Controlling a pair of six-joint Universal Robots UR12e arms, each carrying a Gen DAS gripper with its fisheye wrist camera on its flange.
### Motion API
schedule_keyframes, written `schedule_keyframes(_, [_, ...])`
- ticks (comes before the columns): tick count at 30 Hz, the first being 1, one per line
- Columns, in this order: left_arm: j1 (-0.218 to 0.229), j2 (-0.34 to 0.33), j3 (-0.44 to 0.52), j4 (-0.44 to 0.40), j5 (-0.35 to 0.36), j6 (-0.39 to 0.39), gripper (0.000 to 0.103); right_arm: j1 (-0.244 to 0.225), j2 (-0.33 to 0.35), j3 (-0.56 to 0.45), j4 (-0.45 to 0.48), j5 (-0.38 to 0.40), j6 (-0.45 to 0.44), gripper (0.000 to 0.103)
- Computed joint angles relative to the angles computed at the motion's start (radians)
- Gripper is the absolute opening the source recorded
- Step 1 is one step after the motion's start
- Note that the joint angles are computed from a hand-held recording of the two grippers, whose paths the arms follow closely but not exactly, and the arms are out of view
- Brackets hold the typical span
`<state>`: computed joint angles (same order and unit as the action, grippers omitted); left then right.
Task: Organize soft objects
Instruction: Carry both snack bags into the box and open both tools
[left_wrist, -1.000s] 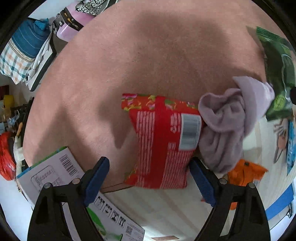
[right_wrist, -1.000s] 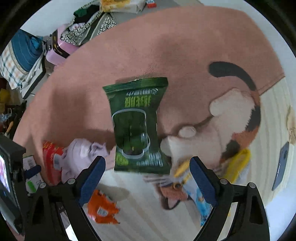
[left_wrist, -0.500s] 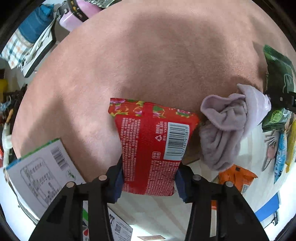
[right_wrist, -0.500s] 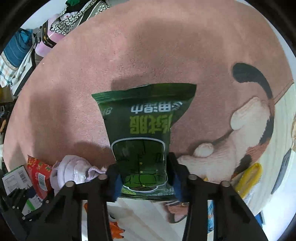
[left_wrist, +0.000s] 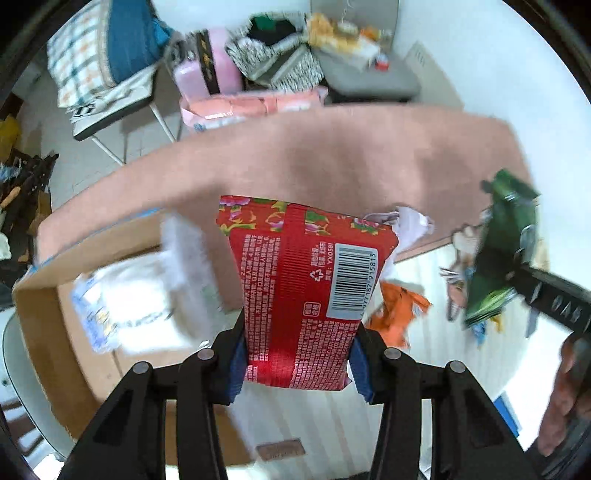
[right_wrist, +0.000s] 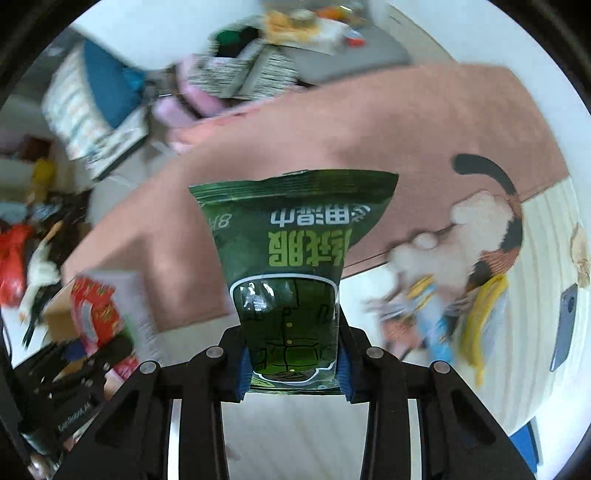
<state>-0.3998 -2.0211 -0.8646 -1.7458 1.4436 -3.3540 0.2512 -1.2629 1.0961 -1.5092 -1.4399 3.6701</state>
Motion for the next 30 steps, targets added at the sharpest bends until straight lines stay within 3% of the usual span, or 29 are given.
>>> schedule_keyframes(5, [0.066, 0.137, -0.131, 0.040, 0.016, -0.026, 0.044, 0.097, 0.006, -0.065, -0.011, 0.079, -0.027, 0.038])
schedule_keyframes(12, [0.194, 0.265, -0.308, 0.022, 0.093, -0.048, 0.044, 0.247, 0.160, -0.272, 0.051, 0.167, -0.064, 0.038])
schedule_keyframes(15, [0.251, 0.267, -0.345, -0.001, 0.083, -0.043, 0.044, 0.297, 0.234, -0.358, 0.108, 0.162, -0.076, 0.038])
schedule_keyframes(20, [0.296, 0.225, -0.347, -0.021, 0.049, -0.021, 0.044, 0.353, 0.346, -0.494, 0.213, 0.153, -0.085, 0.038])
schedule_keyframes(30, [0.308, 0.148, -0.319, -0.062, 0.047, 0.049, 0.044, 0.386, 0.425, -0.547, 0.288, 0.154, -0.050, 0.038])
